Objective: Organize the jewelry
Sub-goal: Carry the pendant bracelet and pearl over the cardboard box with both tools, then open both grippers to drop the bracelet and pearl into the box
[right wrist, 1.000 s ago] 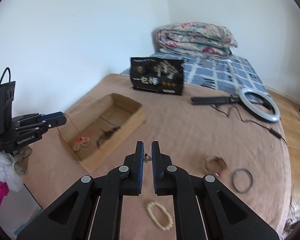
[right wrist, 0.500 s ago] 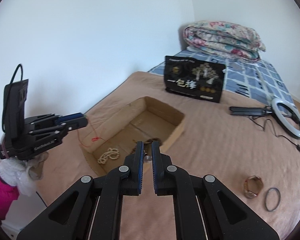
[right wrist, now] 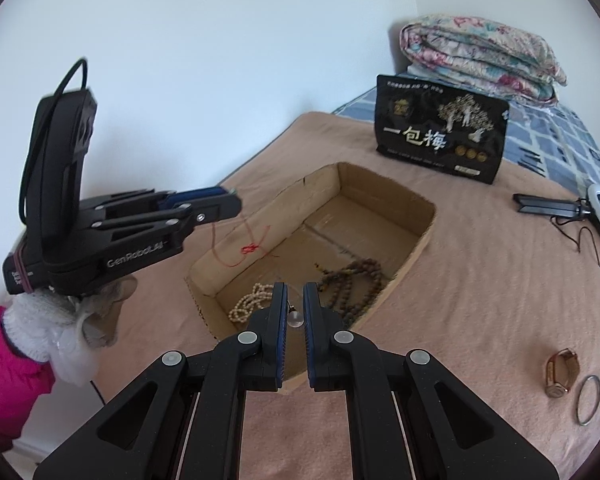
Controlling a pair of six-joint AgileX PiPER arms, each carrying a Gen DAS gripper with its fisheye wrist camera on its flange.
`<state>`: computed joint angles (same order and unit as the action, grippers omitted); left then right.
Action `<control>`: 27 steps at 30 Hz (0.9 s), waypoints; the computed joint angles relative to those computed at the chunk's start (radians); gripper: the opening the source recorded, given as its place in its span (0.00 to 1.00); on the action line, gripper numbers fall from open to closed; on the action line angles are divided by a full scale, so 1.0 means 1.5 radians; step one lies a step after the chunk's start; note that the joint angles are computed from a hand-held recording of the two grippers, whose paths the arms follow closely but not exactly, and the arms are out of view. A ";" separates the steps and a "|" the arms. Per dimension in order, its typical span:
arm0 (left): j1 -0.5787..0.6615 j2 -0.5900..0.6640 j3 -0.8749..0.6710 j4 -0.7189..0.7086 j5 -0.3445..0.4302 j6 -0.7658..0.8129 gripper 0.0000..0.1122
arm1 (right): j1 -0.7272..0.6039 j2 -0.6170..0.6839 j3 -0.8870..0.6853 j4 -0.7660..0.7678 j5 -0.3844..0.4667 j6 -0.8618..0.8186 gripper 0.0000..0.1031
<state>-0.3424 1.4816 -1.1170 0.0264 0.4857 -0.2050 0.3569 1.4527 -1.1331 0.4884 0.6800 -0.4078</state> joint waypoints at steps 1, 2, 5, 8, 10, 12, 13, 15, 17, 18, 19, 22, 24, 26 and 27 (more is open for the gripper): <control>0.002 0.005 -0.002 -0.003 0.000 0.002 0.14 | 0.006 0.005 -0.001 -0.006 -0.003 0.005 0.06; 0.003 0.011 -0.004 -0.008 -0.001 0.004 0.14 | 0.011 0.010 -0.002 -0.011 -0.005 0.009 0.06; 0.005 0.022 -0.009 -0.010 -0.001 0.005 0.14 | 0.019 0.027 -0.006 -0.008 -0.006 0.004 0.06; 0.003 0.033 -0.013 -0.004 -0.001 -0.003 0.14 | 0.026 0.039 -0.010 -0.012 -0.009 0.008 0.06; 0.003 0.037 -0.015 -0.006 -0.001 -0.003 0.14 | 0.029 0.045 -0.011 -0.011 -0.010 0.009 0.06; 0.005 0.042 -0.018 -0.010 0.000 0.000 0.14 | 0.031 0.051 -0.013 -0.011 -0.011 0.011 0.06; 0.005 0.043 -0.018 -0.009 0.000 -0.002 0.14 | 0.033 0.053 -0.013 -0.011 -0.012 0.012 0.06; 0.007 0.046 -0.021 -0.015 0.001 0.003 0.14 | 0.034 0.058 -0.013 -0.011 -0.013 0.013 0.06; 0.007 0.047 -0.022 -0.016 0.002 0.004 0.14 | 0.035 0.064 -0.017 -0.015 -0.013 0.018 0.06; 0.007 0.048 -0.023 -0.017 0.002 0.005 0.14 | 0.037 0.064 -0.016 -0.018 -0.016 0.021 0.06; 0.006 0.049 -0.022 -0.014 0.000 0.003 0.14 | 0.038 0.064 -0.016 -0.022 -0.015 0.025 0.06; 0.004 0.051 -0.024 -0.006 0.001 -0.002 0.14 | 0.042 0.065 -0.017 -0.036 -0.018 0.038 0.06; 0.000 0.057 -0.028 0.007 0.004 -0.014 0.15 | 0.047 0.066 -0.017 -0.055 -0.020 0.055 0.19; -0.006 0.058 -0.029 0.019 0.004 -0.026 0.29 | 0.048 0.063 -0.014 -0.065 -0.028 0.067 0.40; -0.008 0.058 -0.028 0.030 0.000 -0.036 0.40 | 0.048 0.059 -0.008 -0.067 -0.036 0.069 0.49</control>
<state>-0.3541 1.5683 -1.1587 0.0714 0.4863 -0.2592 0.4293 1.5409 -1.1451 0.3882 0.6261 -0.3042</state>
